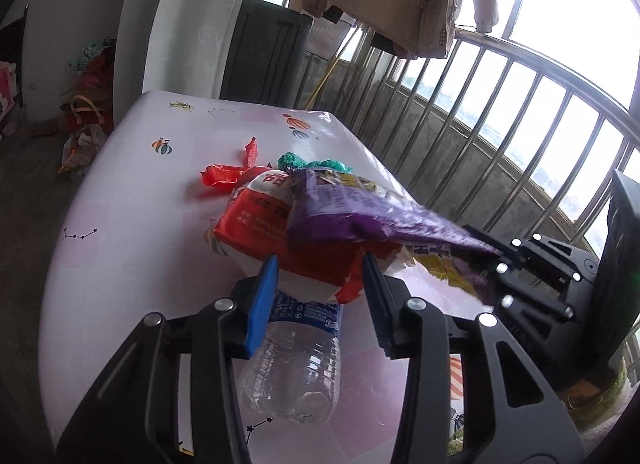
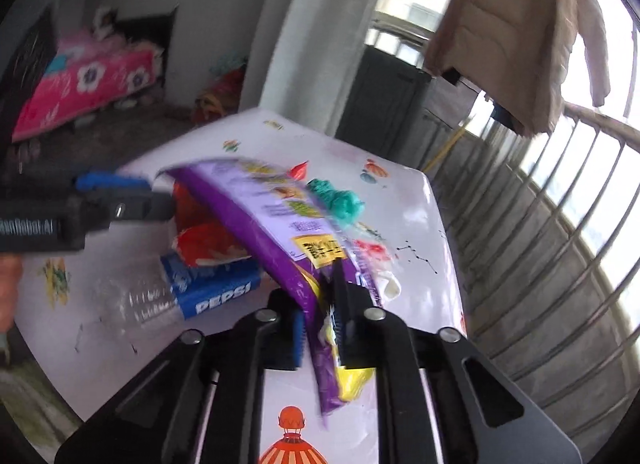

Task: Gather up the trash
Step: 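Grasp the purple snack bag with the right tool, then grasp the red wrapper with left tool while right holds the purple bag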

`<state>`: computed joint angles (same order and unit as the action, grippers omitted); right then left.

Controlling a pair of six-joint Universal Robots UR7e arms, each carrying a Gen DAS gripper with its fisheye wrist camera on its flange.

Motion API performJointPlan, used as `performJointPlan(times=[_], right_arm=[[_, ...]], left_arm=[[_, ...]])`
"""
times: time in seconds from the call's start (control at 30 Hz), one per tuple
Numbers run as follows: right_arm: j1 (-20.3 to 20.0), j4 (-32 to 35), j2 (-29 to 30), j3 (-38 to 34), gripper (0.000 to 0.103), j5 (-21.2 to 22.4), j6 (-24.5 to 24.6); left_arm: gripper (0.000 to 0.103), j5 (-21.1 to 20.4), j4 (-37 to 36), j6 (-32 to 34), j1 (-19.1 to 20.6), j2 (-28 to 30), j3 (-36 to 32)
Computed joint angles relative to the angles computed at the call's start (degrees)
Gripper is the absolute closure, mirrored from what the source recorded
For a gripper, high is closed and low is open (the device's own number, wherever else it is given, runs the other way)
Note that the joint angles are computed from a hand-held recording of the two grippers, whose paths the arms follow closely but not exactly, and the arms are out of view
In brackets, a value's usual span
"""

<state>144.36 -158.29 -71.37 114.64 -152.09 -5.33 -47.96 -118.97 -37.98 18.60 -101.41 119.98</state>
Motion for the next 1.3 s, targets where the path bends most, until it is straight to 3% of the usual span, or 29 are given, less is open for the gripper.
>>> performJointPlan(times=[0.2,0.5,0.83,1.0,1.17,1.3], right_arm=[[-1.57,-2.37,-3.43,0.12,0.099,1.84,5.21],[-6.03,-3.01,-12.67,2.94,0.099,11.19,16.06],[-10.41,-5.91,-20.79,6.57,0.099,21.09,21.85],[-12.79,-5.57,-24.06,8.55,0.099,25.73,24.75],[-15.72,-5.34,-27.3,10.63,0.099,30.08,27.94],[-18.55,-6.32,-30.32,12.67,0.099,34.1,29.96]], left_arm=[[0.066,-0.34,-0.85,1.19,-0.77,0.96,-0.34],[0.066,-0.5,-1.41,3.59,-1.28,2.5,-1.09],[0.066,-1.4,-4.4,7.39,-0.81,5.09,-2.98],[0.066,-6.04,-9.69,11.87,0.73,7.85,-4.69],[0.066,-6.95,-12.07,17.62,1.81,12.05,-7.58],[0.066,-7.66,-9.99,21.85,3.33,15.99,-12.64]])
